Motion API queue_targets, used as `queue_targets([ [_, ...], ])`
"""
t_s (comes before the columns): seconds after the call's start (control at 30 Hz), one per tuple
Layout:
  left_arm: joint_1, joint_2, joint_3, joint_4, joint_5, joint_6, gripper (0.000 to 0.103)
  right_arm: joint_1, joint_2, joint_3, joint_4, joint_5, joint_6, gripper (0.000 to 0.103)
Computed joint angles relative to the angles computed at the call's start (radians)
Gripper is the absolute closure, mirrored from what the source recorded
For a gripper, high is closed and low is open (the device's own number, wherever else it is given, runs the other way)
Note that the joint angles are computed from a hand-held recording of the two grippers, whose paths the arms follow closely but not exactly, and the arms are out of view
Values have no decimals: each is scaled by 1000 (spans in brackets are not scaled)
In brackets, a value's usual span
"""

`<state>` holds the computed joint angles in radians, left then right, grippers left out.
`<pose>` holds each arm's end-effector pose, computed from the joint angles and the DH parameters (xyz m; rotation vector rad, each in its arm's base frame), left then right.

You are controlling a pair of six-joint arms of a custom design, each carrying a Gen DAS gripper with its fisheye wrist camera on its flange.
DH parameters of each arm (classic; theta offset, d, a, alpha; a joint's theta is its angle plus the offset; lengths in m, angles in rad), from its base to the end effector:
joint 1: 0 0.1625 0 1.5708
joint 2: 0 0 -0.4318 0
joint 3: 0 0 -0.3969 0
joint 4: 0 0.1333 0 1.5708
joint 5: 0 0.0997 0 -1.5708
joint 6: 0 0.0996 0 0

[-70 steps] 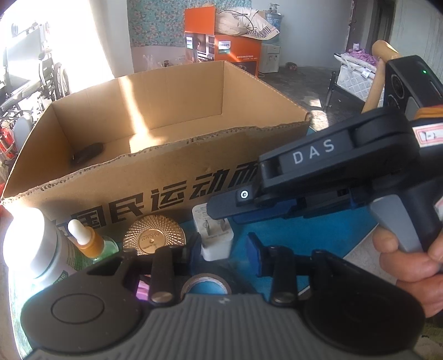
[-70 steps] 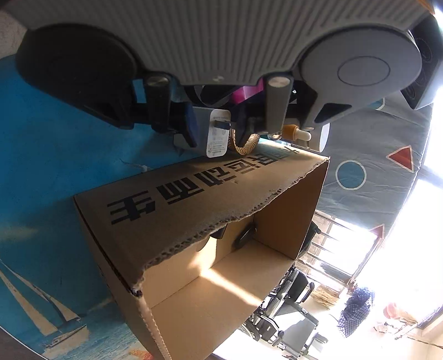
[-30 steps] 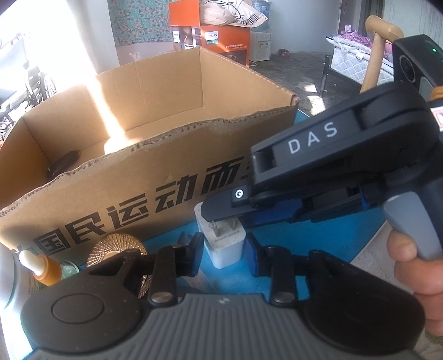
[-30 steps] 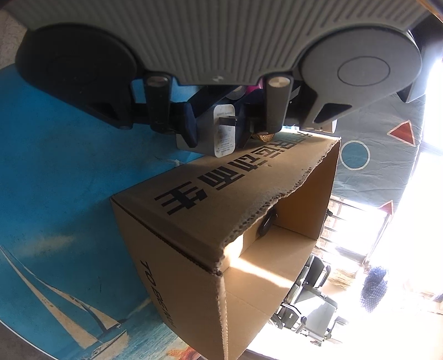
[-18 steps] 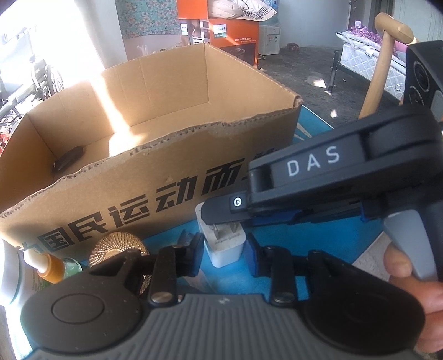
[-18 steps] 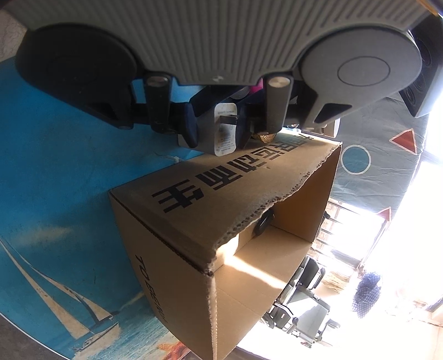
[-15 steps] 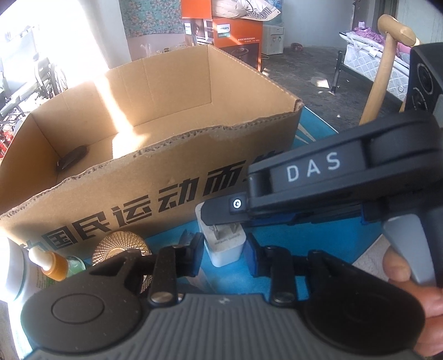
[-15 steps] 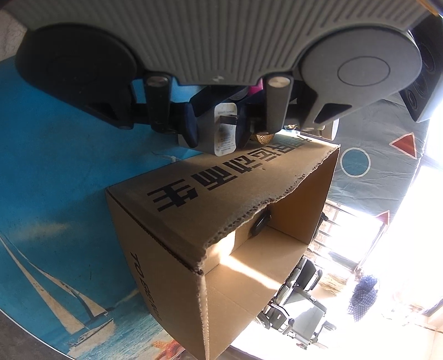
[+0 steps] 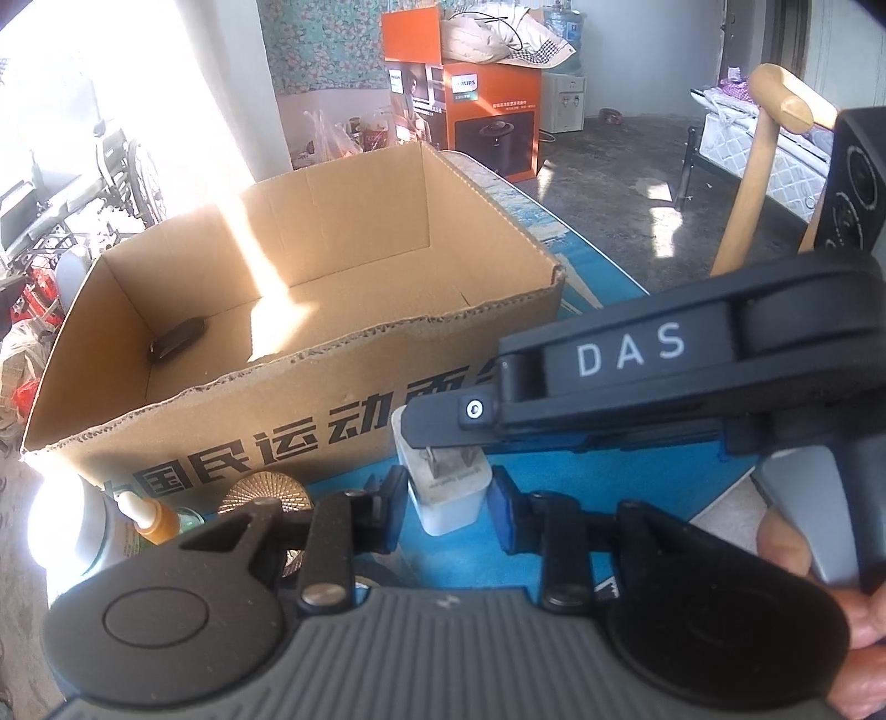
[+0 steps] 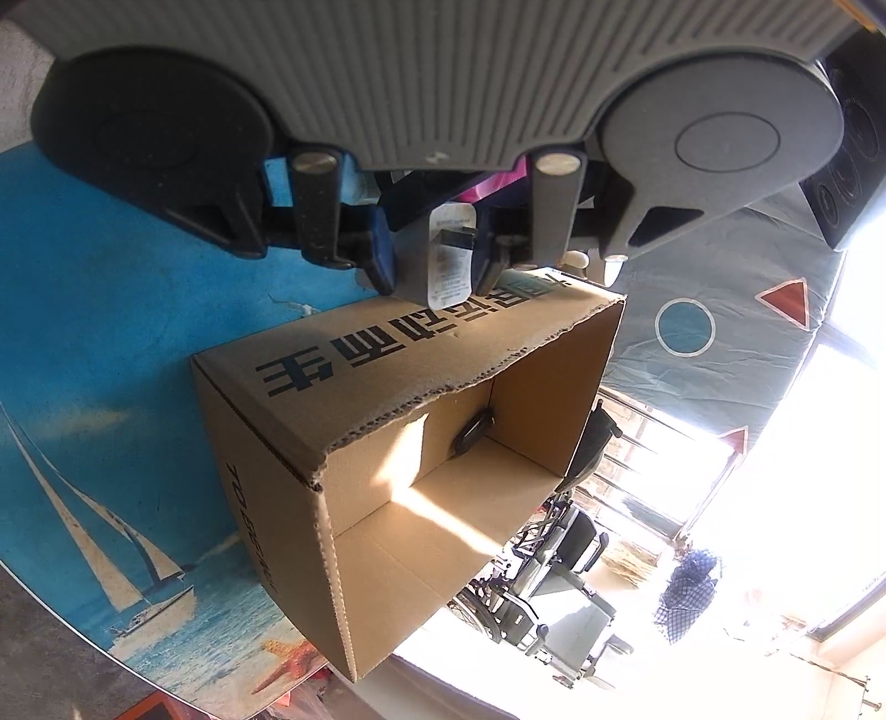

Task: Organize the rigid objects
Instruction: 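Carry the charger into the box and open the right gripper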

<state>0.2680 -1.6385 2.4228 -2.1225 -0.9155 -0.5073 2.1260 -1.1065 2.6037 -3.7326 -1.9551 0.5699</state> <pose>-0.2674 -0.2746 0.2131 1.0669 2.2814 -0.4911 0.2702 -0.2536 0.1416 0.2147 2.8805 -1.1403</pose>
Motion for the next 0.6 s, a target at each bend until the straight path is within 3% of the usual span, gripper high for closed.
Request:
queue_targets([
  [0.43,-97,-96,-36,101,33,-105,71,173,-119,-63,178,-126,6,74],
  [0.6,-95,-102,-84,128,55,-123,71,192,-153,-118,258,-120,-18,74],
])
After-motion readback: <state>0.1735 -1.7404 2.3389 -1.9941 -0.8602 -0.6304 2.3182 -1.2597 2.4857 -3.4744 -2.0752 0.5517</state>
